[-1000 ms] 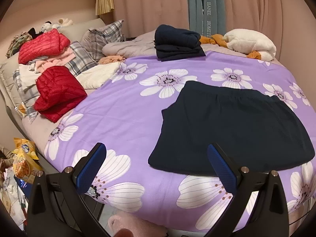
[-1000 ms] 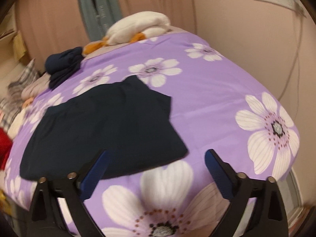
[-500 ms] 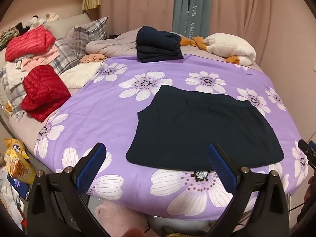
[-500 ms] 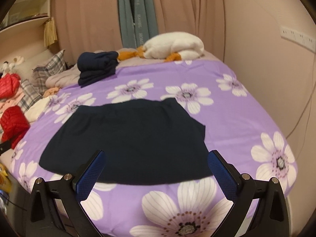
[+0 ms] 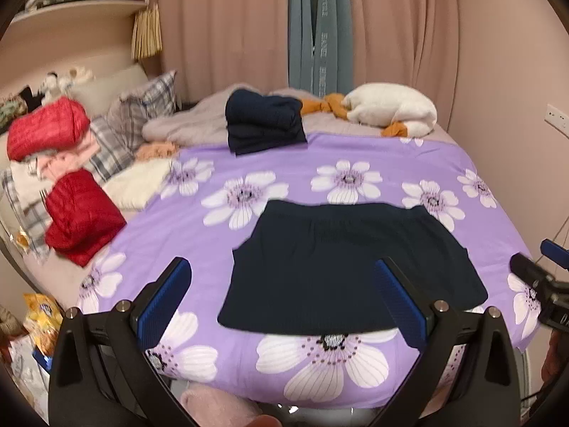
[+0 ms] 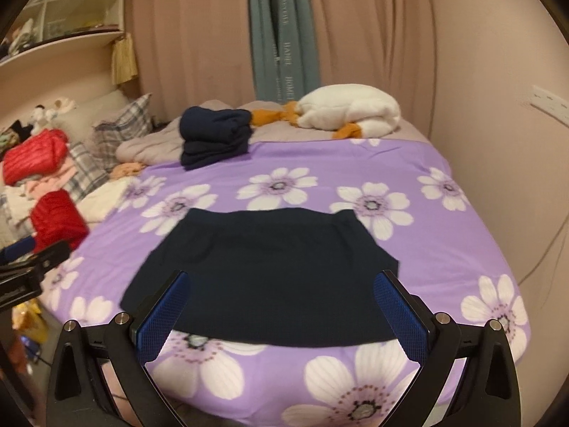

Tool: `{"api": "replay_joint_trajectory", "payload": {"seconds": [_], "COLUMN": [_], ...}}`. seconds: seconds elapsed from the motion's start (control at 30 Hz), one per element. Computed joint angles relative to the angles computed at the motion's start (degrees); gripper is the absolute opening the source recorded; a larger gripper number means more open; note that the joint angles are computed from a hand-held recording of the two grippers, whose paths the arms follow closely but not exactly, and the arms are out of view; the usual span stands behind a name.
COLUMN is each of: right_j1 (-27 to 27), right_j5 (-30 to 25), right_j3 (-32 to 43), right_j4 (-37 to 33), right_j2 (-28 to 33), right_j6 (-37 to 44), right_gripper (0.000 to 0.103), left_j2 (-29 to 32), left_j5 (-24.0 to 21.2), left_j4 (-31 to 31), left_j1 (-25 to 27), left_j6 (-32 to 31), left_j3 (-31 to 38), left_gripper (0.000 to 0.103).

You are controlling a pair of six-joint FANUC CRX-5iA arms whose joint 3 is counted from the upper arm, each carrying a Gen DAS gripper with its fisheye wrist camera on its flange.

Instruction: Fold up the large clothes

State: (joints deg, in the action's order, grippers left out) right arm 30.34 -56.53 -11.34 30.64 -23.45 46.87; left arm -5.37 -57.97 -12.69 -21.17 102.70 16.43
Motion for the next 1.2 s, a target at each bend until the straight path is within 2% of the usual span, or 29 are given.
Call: {"api": "replay_joint_trajectory", "payload": {"seconds": [0.27,0.5,1.2], "right_j1": [1.61,2.65,3.20], "right_j5": [-2.87,-2.51,-3.14], "right_j3": [4.34,3.74,3.67], "right_j4": [-2.82,-1.45,-1.31], "right_j2": [1.40,0.81,0.73], "right_j6": [4.23,4.12,2.95], "right_gripper": [0.102,0.102,0.102], "left_j2": [2.01,3.04,3.56], "left_j5": [-3.42,-5.01,-5.92], "left_j4": [-0.89,-1.81,-1.97], "left_j1": [-1.38,-2.49,-3.00], "left_j6": [0.43,0.25,-0.42], "left_j3": [4.94,6.32,6.69], "left_gripper": [0.103,0.103,0.103]}}
